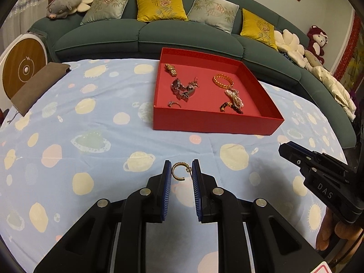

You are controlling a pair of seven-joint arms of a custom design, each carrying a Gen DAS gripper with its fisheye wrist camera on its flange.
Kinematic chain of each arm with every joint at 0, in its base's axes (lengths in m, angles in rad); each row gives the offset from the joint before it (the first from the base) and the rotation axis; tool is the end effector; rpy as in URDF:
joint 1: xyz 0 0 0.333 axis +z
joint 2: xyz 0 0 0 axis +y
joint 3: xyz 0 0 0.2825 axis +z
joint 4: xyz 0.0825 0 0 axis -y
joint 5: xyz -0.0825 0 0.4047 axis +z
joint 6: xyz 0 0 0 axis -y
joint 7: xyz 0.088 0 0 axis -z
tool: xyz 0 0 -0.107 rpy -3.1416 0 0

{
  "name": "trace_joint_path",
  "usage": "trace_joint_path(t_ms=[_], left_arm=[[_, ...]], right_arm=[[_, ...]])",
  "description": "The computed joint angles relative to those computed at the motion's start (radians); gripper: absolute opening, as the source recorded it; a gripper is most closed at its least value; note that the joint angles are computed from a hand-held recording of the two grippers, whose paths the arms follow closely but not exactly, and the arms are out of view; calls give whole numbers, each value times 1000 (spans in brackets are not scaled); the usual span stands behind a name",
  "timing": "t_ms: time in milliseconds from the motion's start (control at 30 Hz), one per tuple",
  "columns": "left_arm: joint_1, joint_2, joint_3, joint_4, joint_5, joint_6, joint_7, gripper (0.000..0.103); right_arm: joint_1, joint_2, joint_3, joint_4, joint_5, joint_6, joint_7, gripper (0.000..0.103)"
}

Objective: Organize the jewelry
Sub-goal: 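Carry both hoop earrings over the red box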

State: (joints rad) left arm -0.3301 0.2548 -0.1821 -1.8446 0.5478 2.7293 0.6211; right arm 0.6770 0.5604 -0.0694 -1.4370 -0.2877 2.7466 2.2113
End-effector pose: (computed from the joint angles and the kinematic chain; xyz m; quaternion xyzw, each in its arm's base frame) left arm 0.5810 -0.3404 0.4169 -0.6724 0.6555 -0.2950 0.1765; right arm 0.6103 0.4517 0.4165 -0.7208 0.5803 -0.1714 0.3381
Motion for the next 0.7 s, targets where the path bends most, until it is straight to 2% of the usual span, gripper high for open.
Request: trace_joint_path(t_ms=[433,700], left_arm=[[-35,87,24,164,49,-24,-14,15],[-67,165,48,310,76,-55,-3,15]], right_arm=[[8,27,-15,68,-10,0,7,17],[7,78,-26,174,-13,-19,-5,17]])
